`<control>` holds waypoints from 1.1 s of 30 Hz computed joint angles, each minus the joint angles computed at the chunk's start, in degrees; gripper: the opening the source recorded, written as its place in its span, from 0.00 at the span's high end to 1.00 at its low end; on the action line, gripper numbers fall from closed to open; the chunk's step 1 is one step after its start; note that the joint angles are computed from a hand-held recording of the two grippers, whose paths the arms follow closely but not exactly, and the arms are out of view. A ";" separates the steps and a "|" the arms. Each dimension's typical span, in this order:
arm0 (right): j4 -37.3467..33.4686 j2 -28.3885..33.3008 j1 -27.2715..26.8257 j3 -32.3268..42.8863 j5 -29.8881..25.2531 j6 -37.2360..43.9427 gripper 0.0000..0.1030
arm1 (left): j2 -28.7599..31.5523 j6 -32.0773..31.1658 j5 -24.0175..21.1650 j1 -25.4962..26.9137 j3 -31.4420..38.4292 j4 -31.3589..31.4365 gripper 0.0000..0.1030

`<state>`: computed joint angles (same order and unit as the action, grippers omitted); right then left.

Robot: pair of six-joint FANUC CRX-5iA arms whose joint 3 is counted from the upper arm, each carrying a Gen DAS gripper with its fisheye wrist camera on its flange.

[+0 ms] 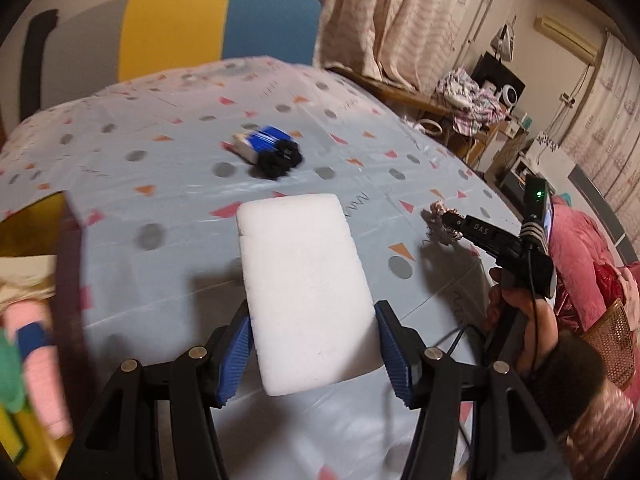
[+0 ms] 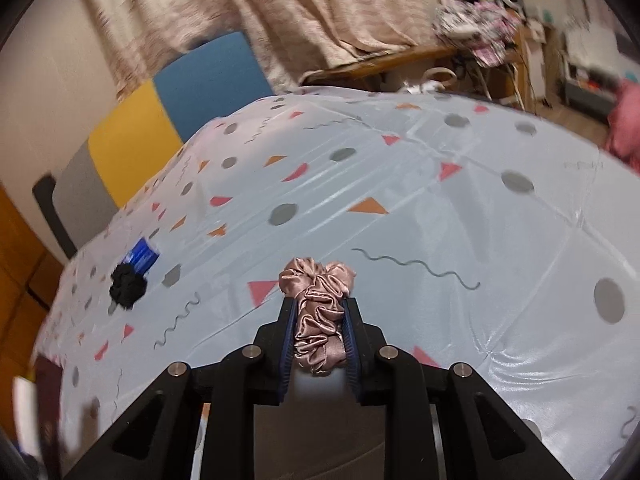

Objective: Organize rigid objects
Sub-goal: 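Carry the white block into the tray and release it while the right gripper carries the scrunchie, then lower the pink scrunchie into the tray and open the right gripper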

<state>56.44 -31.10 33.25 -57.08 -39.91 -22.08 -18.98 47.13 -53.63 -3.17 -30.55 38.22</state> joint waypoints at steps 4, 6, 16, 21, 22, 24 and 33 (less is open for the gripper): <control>-0.60 0.52 6.08 2.33 -5.20 3.81 0.78 | -3.62 -3.03 -3.32 6.74 -2.29 1.95 0.42; -1.36 0.35 8.55 3.21 -5.87 3.83 0.78 | -5.01 -4.40 -5.27 10.54 -3.39 3.11 0.42; 4.81 3.16 21.95 9.22 -4.12 -0.17 0.78 | -9.06 -11.73 -14.04 29.10 -6.99 4.93 0.42; 8.92 7.72 26.14 13.27 -0.87 -2.77 0.78 | -7.33 -12.89 -16.95 37.29 -7.45 3.91 0.41; 9.64 8.88 26.76 14.27 -0.11 -3.16 0.78 | -6.21 -13.25 -17.66 37.87 -6.95 2.93 0.40; 10.08 11.22 27.69 16.50 0.97 -2.90 0.78 | -4.54 -13.08 -18.45 37.72 -5.66 -0.17 0.39; 6.69 19.64 30.67 26.09 3.71 5.54 0.78 | -6.79 -18.05 -20.66 43.77 -7.50 1.05 0.21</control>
<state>63.13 -11.47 63.92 -30.99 -36.21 -16.54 -25.77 29.08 -74.29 40.60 -38.06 39.27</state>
